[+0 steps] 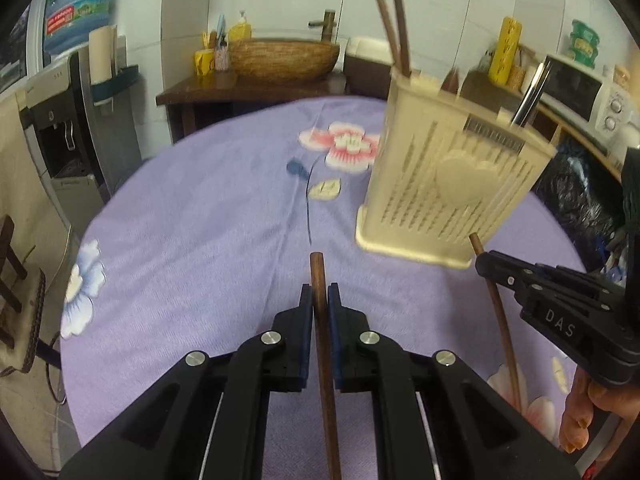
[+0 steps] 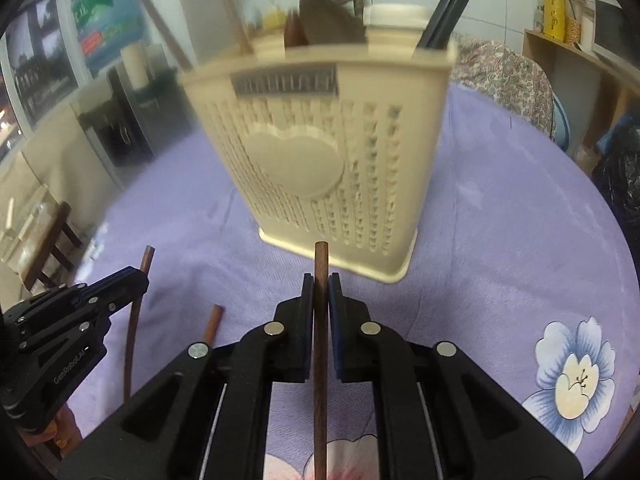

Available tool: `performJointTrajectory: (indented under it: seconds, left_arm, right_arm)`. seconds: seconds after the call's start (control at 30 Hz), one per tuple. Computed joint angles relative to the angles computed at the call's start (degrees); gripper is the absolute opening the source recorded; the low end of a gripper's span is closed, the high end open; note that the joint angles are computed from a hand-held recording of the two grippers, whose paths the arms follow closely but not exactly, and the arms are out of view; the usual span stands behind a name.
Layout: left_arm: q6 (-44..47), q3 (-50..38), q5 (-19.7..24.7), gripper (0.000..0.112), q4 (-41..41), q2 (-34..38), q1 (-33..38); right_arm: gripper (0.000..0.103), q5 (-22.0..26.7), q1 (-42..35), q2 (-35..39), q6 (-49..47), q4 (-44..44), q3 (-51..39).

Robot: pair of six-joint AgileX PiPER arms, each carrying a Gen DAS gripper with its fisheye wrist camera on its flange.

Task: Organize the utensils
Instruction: 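Lift both brown chopsticks with both grippers toward the cream caddy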

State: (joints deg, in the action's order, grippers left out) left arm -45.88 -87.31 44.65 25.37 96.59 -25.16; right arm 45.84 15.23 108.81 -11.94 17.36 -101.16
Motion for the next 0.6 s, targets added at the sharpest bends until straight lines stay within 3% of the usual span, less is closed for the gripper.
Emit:
performJointTrajectory:
  seconds: [0.2,0.6]
  left_arm:
    - [-0.9,-4.22,1.14,0.008,3.94,-4.48,-0.93]
    - [-2.27,-12.33,4.95,0.008,10.06,-3.69,-2.63]
  right_arm:
    - [0.008,1.16,-3.72,-7.71,-4.59,7.26,-0.47]
    - [0.008,3.79,-4.48,-12.99,-5.28,6.21,-4.54]
